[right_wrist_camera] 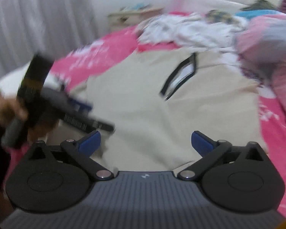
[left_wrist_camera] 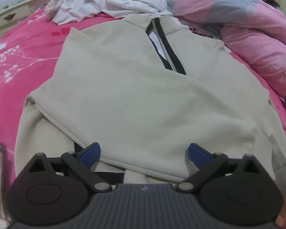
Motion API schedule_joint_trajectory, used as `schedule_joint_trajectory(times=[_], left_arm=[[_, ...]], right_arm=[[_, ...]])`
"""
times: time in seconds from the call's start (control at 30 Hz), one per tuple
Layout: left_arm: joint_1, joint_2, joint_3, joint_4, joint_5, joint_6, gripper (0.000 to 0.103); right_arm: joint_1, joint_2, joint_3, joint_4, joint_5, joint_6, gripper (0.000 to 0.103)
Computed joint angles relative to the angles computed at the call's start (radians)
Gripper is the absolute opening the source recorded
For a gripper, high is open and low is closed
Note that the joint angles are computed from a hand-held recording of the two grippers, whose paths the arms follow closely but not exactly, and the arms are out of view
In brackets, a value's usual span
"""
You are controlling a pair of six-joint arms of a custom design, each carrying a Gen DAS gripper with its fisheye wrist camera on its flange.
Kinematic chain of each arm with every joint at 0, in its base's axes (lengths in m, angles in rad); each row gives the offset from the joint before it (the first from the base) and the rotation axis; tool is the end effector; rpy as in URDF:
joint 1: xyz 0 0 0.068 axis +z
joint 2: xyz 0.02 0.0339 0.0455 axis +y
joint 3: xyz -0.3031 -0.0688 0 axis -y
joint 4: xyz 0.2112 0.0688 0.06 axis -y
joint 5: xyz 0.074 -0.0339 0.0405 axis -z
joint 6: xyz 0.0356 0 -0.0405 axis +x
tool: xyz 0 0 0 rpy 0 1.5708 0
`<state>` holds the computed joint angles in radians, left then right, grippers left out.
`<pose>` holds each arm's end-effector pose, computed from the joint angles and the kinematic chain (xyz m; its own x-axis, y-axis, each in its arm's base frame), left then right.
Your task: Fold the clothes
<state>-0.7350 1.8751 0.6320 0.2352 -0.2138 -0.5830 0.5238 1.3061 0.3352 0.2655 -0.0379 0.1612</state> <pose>0.2229 -0.1913 0.1300 -0.8383 0.0325 -0.5443 0.1316 0.9808 -0.1440 0.1664 0.0976 0.1946 -0.6384 -0.1835 -0.7475 -0.4279 0.8919 0.1464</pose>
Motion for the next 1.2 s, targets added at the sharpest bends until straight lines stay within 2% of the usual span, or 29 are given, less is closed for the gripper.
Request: schedule_joint_trajectory(times=[0.07, 0.13, 0.27, 0.33, 0.47, 0.67, 0.87, 1.0, 1.2], left_arm=[[-0.002, 0.004, 0.013, -0.017, -0.004, -0.01, 0.102], [-0.003, 0.009, 0.029, -0.038, -0.006, -0.024, 0.102], [0.005, 0.012, 0.05, -0.064, -0.003, -0.072, 0.103], [0.009, 0.015, 0.063, -0.08, -0.001, -0.094, 0.103], [0.009, 0.028, 0.1, -0.13, -0.008, -0.12, 0.103], [0.009, 0.05, 0.159, -0.23, -0.025, -0.168, 0.103], [0.015, 0.063, 0.183, -0.271, -0.01, -0.193, 0.103], [0.013, 0.076, 0.201, -0.294, -0.01, -0.172, 0.103], [0.003, 0.091, 0.227, -0.323, -0.029, -0.173, 0.103]], right_arm=[[-0.035, -0.032, -0.015, 0.008, -0.014, 0.073, 0.102], [-0.041, -0.039, -0.022, 0.016, 0.02, 0.123, 0.102], [-0.038, -0.024, -0.009, 0.005, 0.048, 0.14, 0.102], [-0.041, -0.017, -0.02, 0.038, 0.049, 0.167, 0.102], [0.063, -0.029, -0.066, 0.12, 0.254, 0.195, 0.102], [0.078, -0.033, -0.057, 0.1, 0.306, 0.184, 0.102], [0.141, -0.028, -0.122, 0.236, 0.433, 0.174, 0.102], [0.149, -0.012, -0.084, 0.165, 0.448, 0.163, 0.102], [0.124, 0.001, -0.033, 0.065, 0.388, 0.118, 0.102]])
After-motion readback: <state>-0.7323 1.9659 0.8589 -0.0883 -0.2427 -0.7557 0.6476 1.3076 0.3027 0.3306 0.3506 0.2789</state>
